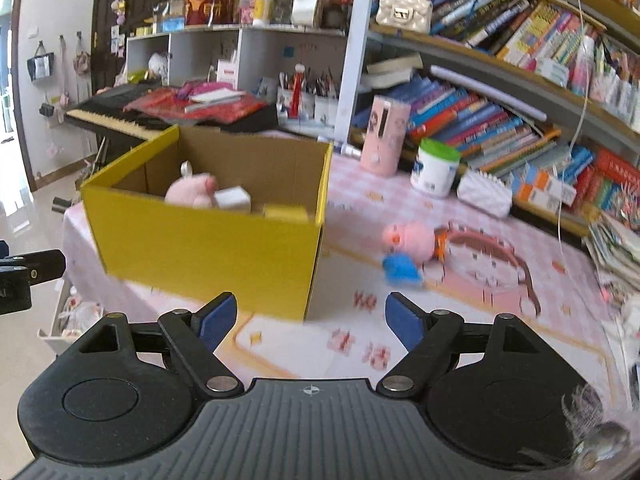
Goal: Organize objects
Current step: 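Move both open tools back toward the pink plush and blue piece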
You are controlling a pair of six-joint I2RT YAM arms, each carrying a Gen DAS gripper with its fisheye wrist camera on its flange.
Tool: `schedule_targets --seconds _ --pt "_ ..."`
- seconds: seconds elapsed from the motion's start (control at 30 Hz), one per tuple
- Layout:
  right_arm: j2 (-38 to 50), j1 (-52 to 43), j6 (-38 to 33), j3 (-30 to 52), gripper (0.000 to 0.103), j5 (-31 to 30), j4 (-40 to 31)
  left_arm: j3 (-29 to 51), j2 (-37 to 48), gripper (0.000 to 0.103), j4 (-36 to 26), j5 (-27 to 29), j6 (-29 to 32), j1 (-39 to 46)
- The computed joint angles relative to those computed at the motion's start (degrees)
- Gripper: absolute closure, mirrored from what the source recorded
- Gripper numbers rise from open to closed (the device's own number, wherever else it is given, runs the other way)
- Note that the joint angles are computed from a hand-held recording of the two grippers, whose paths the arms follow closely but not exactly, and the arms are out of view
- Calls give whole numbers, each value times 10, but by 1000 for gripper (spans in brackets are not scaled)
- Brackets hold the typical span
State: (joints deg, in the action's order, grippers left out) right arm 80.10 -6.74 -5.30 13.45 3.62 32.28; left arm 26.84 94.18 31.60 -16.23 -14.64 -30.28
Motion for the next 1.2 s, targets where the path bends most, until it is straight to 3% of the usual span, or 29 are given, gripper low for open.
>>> schedule_targets --seconds 0.37,0.7,0.97,1.2 --pt "-79 26 26 -80 15 47 -44 -29 -18 19 -35 15 2 -35" --pt "-134 -81 8 -102 14 18 -78 22 28 19 -50 39 25 -90" --pt "-73 -209 -38 -78 14 -46 -48 108 95 19 -77 46 31 -135" --pt "31 -313 -92 3 14 -111 -37 221 167 19 -120 39 18 -170"
